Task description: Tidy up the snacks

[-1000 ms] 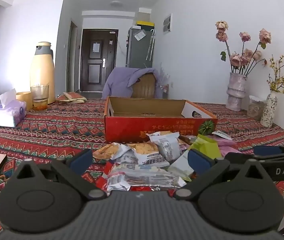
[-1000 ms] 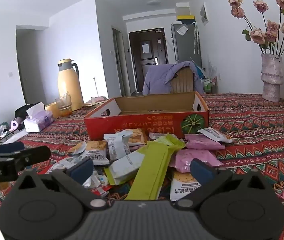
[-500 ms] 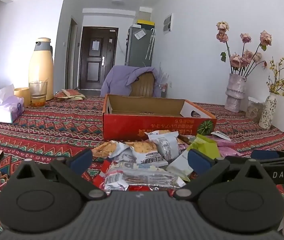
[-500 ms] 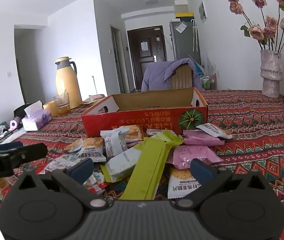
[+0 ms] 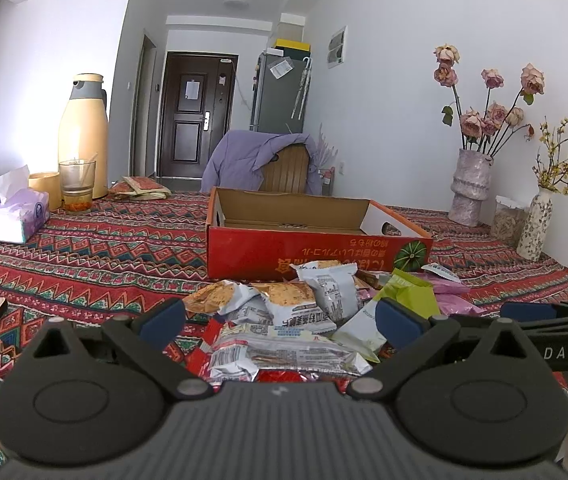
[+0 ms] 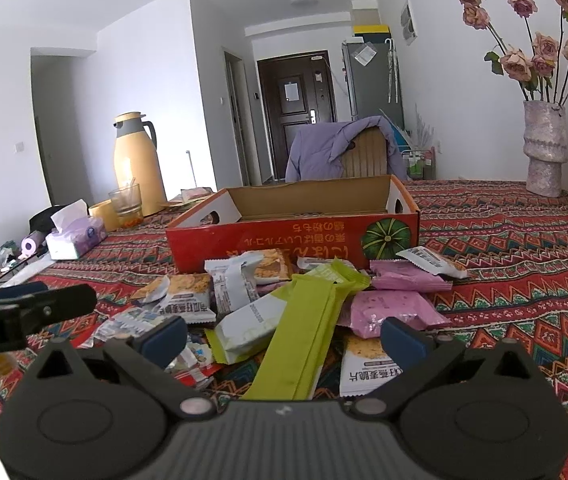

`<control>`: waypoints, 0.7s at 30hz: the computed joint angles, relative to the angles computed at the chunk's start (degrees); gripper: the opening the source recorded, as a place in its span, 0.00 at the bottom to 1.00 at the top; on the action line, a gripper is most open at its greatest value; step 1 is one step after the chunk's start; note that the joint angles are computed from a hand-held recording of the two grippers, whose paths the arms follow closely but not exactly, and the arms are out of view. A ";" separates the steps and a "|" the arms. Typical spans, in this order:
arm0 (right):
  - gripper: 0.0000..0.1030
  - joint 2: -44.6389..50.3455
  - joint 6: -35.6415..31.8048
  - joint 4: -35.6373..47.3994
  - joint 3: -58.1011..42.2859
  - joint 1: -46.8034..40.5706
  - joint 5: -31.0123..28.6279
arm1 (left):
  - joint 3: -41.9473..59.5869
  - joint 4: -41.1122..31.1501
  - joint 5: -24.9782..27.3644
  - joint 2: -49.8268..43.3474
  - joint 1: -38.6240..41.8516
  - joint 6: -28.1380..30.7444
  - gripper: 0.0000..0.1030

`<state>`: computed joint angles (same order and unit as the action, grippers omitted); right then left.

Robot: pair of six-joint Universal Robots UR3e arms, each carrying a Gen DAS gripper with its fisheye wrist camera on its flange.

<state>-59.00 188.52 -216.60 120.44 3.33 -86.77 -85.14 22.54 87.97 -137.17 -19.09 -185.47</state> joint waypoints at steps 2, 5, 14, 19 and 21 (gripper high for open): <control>1.00 0.03 -0.04 -0.08 0.03 -0.03 0.04 | -0.06 0.10 -0.04 0.01 0.01 0.00 1.00; 1.00 -0.01 -0.07 -0.02 0.03 -0.03 0.08 | -0.32 0.35 -0.30 0.13 0.15 -0.05 1.00; 1.00 0.01 -0.03 -0.14 0.06 -0.05 0.14 | -0.99 0.68 -0.46 0.49 0.26 -0.36 1.00; 1.00 0.02 0.10 -0.24 -0.07 0.28 -0.11 | -1.16 0.90 -0.44 0.52 0.28 -0.38 1.00; 1.00 -0.02 -0.01 -0.21 0.01 0.25 -0.12 | -1.54 1.31 -0.52 0.63 0.33 -0.38 1.00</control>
<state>-59.03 188.51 -216.81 120.45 3.59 -86.89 -86.68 23.85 87.46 -136.53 -18.76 -185.85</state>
